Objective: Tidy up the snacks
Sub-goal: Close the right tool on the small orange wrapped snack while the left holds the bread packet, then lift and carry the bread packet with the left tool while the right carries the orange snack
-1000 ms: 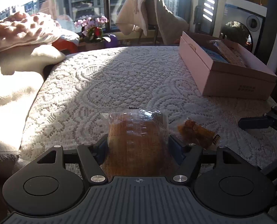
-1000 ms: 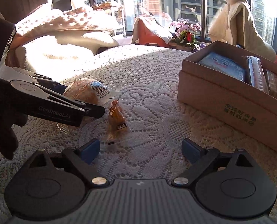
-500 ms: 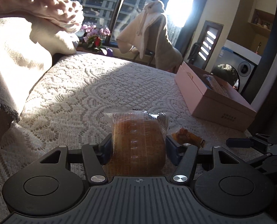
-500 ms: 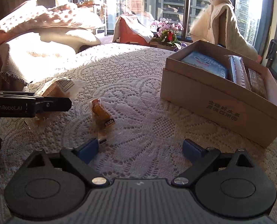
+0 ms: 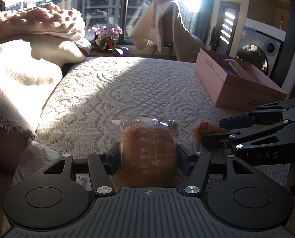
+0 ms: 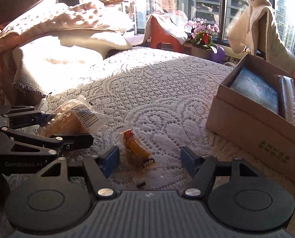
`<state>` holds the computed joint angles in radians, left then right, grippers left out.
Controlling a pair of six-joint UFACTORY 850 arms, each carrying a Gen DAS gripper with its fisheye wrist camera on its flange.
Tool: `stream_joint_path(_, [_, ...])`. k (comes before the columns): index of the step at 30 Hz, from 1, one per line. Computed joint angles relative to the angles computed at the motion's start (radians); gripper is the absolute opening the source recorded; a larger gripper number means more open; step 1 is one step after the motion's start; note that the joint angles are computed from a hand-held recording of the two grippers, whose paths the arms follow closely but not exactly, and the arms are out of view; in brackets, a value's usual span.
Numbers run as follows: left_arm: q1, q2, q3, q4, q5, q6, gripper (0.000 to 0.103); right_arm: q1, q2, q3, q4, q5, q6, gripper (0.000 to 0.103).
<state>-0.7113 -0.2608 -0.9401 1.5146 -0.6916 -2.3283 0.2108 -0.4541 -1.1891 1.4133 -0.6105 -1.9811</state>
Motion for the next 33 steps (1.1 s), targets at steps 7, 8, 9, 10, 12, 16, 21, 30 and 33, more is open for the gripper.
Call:
stream_joint_path(7, [-0.006, -0.011, -0.019, -0.041, -0.012, 0.052, 0.063, -0.058, 0.057, 0.029, -0.050, -0.025, 0.068, 0.019])
stream_joint_path(8, [-0.006, -0.013, -0.024, -0.052, -0.012, 0.063, 0.063, -0.075, 0.071, 0.043, -0.045, -0.029, 0.061, 0.019])
stream_joint_path(9, [-0.008, -0.013, -0.029, -0.068, -0.009, 0.078, 0.063, -0.095, 0.082, 0.055, -0.048, -0.039, 0.063, 0.019])
stream_joint_path(10, [-0.010, -0.012, -0.037, -0.086, 0.003, 0.093, 0.062, -0.119, 0.094, 0.069, -0.054, -0.049, 0.065, 0.019])
stream_joint_path(12, [-0.012, -0.003, -0.041, -0.069, 0.058, 0.072, 0.062, -0.150, 0.116, 0.099, -0.047, -0.037, 0.044, 0.019])
stream_joint_path(16, [-0.034, -0.019, -0.073, 0.002, 0.131, 0.042, 0.062, -0.187, 0.146, 0.144, -0.034, -0.003, 0.001, 0.019])
stream_joint_path(21, [-0.059, -0.072, -0.146, -0.197, 0.092, 0.247, 0.061, -0.203, 0.144, 0.131, -0.050, -0.052, 0.060, 0.023])
stream_joint_path(30, [-0.072, -0.060, -0.126, -0.192, 0.095, 0.233, 0.062, -0.086, 0.020, -0.026, -0.146, -0.072, 0.313, 0.035])
stream_joint_path(33, [-0.072, -0.052, -0.122, -0.206, 0.102, 0.243, 0.062, -0.054, -0.002, -0.047, -0.211, -0.040, 0.355, 0.033])
